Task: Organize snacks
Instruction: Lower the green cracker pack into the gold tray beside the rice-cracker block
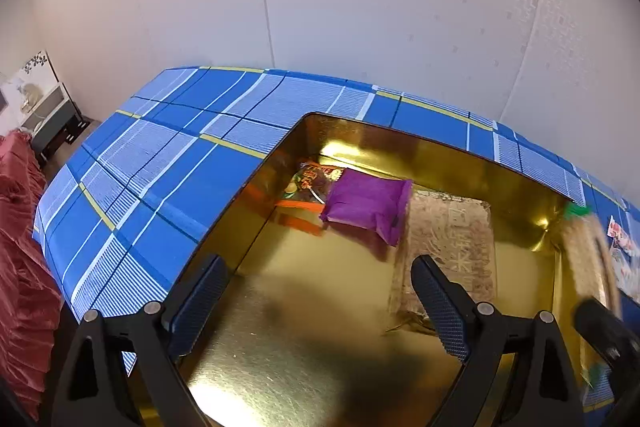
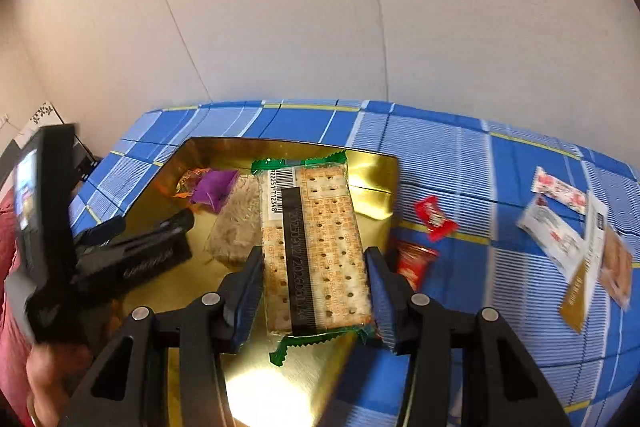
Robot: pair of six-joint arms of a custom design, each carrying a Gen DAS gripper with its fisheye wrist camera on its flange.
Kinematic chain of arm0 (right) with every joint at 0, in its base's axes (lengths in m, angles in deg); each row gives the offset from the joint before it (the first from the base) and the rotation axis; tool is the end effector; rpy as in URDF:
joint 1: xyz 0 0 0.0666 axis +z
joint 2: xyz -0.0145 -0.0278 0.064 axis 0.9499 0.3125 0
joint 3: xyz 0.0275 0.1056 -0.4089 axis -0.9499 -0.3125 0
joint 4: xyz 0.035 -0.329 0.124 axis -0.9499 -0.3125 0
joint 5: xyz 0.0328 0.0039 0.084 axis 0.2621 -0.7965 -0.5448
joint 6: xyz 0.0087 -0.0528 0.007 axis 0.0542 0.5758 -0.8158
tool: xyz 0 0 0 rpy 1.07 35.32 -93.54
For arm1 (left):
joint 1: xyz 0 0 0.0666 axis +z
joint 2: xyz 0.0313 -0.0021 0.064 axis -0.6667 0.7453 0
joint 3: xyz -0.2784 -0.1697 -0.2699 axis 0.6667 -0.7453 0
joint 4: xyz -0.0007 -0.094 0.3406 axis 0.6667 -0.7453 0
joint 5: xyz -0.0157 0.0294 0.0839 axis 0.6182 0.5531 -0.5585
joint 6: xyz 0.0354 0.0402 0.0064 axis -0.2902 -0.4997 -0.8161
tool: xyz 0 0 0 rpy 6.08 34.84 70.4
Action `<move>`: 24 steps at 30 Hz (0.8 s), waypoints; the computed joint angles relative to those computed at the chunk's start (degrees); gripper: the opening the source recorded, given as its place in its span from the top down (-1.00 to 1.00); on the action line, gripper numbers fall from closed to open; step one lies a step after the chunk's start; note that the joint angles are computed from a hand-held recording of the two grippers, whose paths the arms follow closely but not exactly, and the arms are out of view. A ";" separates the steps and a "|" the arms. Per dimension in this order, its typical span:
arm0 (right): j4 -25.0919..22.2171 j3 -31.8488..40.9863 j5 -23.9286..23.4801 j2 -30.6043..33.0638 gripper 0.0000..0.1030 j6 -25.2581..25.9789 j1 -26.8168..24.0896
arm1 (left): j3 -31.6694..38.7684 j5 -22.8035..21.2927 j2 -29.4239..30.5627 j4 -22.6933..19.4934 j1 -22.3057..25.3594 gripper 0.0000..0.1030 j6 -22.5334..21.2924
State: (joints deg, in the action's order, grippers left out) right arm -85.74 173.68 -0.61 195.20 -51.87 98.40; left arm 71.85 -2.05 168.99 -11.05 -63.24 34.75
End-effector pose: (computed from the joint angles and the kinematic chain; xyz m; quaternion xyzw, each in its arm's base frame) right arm 0.5700 0.2762 0.4140 0.0960 0.9305 0.0793 0.3445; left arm 0.6519 -0.2482 0.3911 0.0489 0.9398 0.0070 0.3382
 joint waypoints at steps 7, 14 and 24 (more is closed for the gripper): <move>-8.98 11.04 0.85 7.00 0.03 -0.45 -0.49 | 1.14 1.01 0.56 -1.40 0.39 -0.83 0.92; -16.91 20.73 2.30 13.34 0.02 0.90 -1.37 | 0.79 1.44 0.26 -1.06 0.36 -0.83 1.12; -18.98 25.01 2.54 16.20 0.02 1.32 -1.60 | 1.53 1.35 0.89 -1.91 0.16 -0.83 0.78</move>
State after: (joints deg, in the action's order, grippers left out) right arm -104.72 198.69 1.93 211.40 -50.55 96.80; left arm 73.39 -0.70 169.88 -12.96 -63.08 35.54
